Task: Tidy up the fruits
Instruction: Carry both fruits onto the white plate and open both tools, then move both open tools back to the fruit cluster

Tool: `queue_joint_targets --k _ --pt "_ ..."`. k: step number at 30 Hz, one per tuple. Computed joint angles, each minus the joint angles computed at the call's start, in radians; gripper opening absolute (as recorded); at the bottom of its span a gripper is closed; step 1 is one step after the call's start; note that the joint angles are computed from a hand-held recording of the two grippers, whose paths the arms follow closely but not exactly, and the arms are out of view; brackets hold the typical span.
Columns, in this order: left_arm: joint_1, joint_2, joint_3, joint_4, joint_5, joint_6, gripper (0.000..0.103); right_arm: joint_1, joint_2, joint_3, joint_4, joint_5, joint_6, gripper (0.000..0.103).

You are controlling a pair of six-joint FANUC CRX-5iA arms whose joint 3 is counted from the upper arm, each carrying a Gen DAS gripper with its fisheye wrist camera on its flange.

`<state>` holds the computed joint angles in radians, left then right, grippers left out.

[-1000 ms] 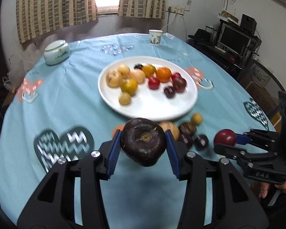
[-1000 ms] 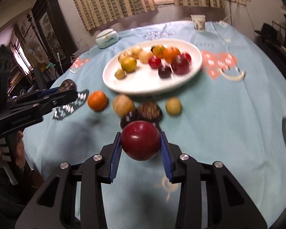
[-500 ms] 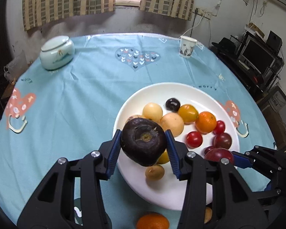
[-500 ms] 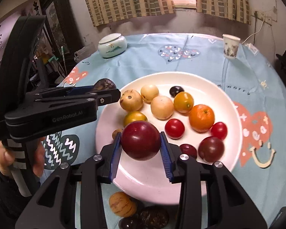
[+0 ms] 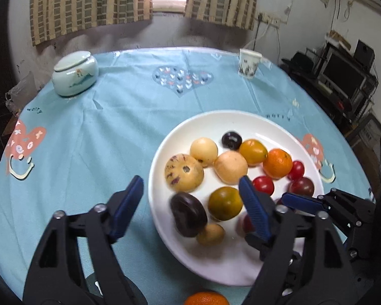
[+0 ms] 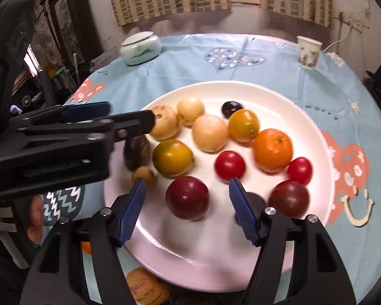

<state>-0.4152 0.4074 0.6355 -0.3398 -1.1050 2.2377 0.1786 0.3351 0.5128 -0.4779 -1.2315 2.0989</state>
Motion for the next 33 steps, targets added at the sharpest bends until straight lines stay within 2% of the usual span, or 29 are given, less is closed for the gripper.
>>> queue_joint_targets --k 3,10,11,12,13,15,16,22,26,29,33 --pt "0.001 -0.025 -0.026 -0.005 0.018 0.023 0.09 -0.002 -0.024 -0.035 0.019 0.055 0.01 0.068" --pt "-0.01 -0.05 -0.049 -0.035 0.015 0.052 0.094 -0.019 -0.046 -0.081 0.096 0.147 -0.043 0.069" --pt "-0.014 -0.049 -0.045 -0.043 0.008 0.052 0.094 -0.031 -0.047 -0.08 0.089 0.159 -0.049 0.073" --pt "-0.018 -0.049 -0.043 -0.05 0.003 0.052 0.095 -0.038 -0.051 -0.085 0.089 0.182 -0.06 0.09" --pt "-0.022 -0.05 -0.043 -0.057 0.0 0.053 0.095 -0.041 -0.059 -0.1 0.096 0.218 -0.073 0.102" --pt "-0.032 -0.053 -0.042 -0.069 -0.003 0.054 0.096 -0.04 -0.083 -0.148 0.125 0.327 -0.108 0.102" --pt "-0.036 -0.055 -0.044 -0.073 -0.002 0.055 0.096 -0.04 -0.082 -0.153 0.137 0.344 -0.117 0.102" --pt "-0.077 -0.066 -0.052 -0.118 0.008 0.074 0.096 -0.059 -0.052 -0.118 0.102 0.325 -0.118 0.102" --pt "-0.132 -0.09 -0.079 -0.168 -0.036 0.136 0.096 -0.068 -0.077 -0.146 0.056 0.365 -0.088 0.102" --pt "-0.15 -0.154 -0.186 -0.106 0.003 0.148 0.098 -0.07 -0.098 -0.169 0.039 0.38 -0.063 0.102" --pt "-0.177 -0.24 -0.325 -0.044 0.048 0.188 0.099 -0.086 -0.141 -0.195 0.02 0.288 -0.057 0.102"
